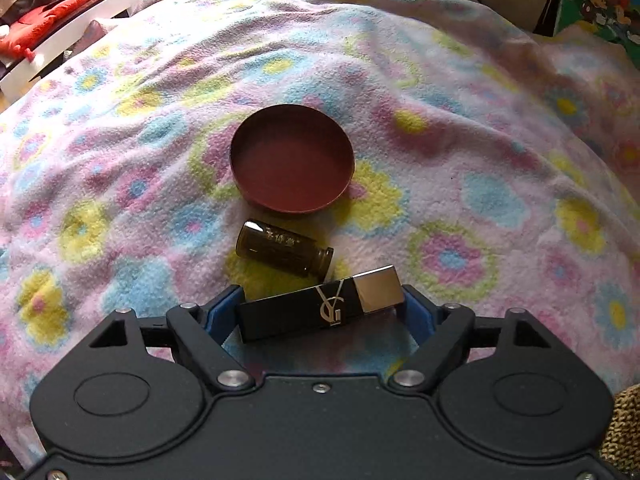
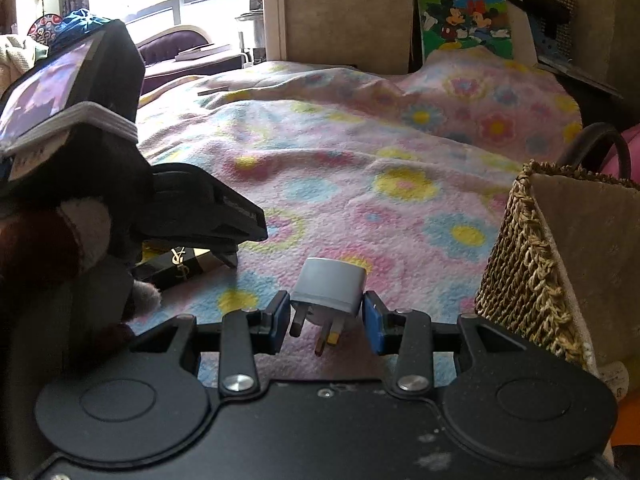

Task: Organize rigid objects
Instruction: 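Carry the white plug and black YSL lipstick into the wicker basket and open both tools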

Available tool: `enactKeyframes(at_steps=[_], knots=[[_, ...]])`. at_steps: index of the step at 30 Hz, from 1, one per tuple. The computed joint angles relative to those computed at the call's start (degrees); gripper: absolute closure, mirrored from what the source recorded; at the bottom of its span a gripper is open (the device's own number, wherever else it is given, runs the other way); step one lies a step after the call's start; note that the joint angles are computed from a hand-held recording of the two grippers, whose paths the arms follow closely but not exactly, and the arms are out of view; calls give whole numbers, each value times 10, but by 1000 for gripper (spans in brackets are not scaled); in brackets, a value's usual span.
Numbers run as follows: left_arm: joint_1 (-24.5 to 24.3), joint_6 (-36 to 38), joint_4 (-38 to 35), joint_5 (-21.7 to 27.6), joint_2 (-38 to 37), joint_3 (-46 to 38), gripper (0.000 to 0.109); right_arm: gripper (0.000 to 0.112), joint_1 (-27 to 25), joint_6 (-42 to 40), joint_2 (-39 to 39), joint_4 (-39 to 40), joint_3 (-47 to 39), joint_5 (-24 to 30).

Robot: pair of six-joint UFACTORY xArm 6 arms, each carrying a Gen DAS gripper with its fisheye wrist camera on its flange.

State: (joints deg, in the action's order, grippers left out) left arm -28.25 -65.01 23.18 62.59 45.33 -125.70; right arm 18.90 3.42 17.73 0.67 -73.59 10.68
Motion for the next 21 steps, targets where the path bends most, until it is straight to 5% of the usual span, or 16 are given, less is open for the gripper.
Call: enactKeyframes(at_steps=[10,21], knots=[[1,-38,38,-45,-83,92,31,73,12,-116,-67,134,33,0],[-48,2,105,-16,-131,74,31,73,-14,-270,-211,288,88,44]])
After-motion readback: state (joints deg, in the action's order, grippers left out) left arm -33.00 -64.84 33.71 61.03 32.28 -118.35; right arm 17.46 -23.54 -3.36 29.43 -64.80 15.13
